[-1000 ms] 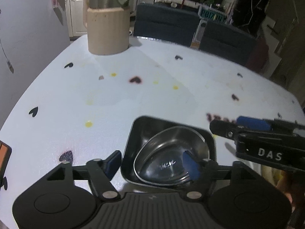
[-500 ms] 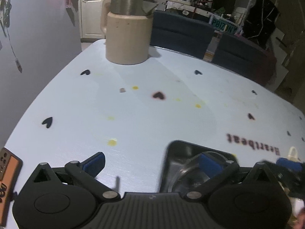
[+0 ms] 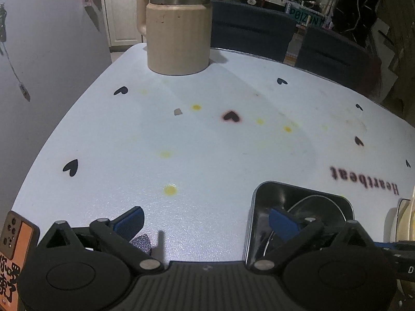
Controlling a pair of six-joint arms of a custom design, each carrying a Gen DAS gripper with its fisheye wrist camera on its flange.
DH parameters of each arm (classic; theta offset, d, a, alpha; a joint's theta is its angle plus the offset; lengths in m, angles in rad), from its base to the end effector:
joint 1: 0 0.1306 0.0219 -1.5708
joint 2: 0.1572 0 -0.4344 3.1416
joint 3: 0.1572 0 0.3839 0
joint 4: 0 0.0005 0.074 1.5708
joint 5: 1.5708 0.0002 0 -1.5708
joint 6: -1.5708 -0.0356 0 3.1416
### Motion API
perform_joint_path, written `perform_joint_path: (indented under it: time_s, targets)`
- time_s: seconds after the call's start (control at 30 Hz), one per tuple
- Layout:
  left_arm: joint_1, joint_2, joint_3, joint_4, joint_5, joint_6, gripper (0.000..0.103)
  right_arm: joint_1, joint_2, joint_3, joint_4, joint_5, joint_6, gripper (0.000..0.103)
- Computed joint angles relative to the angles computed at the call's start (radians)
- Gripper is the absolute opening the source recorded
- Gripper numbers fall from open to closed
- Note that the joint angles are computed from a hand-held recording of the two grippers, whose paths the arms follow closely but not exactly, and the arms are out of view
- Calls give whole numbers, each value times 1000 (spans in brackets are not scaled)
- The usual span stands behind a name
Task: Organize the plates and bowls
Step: 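Close both grippers on the rim of the stacked steel trays, then lift the tray stack with both grippers and carry it toward the floral bowls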
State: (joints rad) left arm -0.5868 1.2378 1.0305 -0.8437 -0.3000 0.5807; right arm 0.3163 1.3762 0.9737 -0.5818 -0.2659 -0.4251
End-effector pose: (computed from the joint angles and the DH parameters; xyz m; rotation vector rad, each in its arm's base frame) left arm 0.3179 -0.1993 0.3854 -0.0946 2.5475 -0.0521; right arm 0.3952 0.1386 0.3240 0.0369 2.6247 0.6138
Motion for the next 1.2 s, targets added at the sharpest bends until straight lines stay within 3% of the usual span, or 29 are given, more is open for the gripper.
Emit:
perform_joint_path:
  time_s: [0.1,0.33,0.8,1.2]
  targets:
    - [4,9,4,-5,14,-13,90,-1,8,-1,3,-17,-7,26]
    - [5,19,6,-17,57,-37,70,-10,8,-12,32,-29,-32,18]
    - [15,25,1,8,199,-43,12,-4,13,-5,37,-23,-17,8]
    - [16,38,3,4,225,-23,4,-1,10,-12,50,-10,0,8]
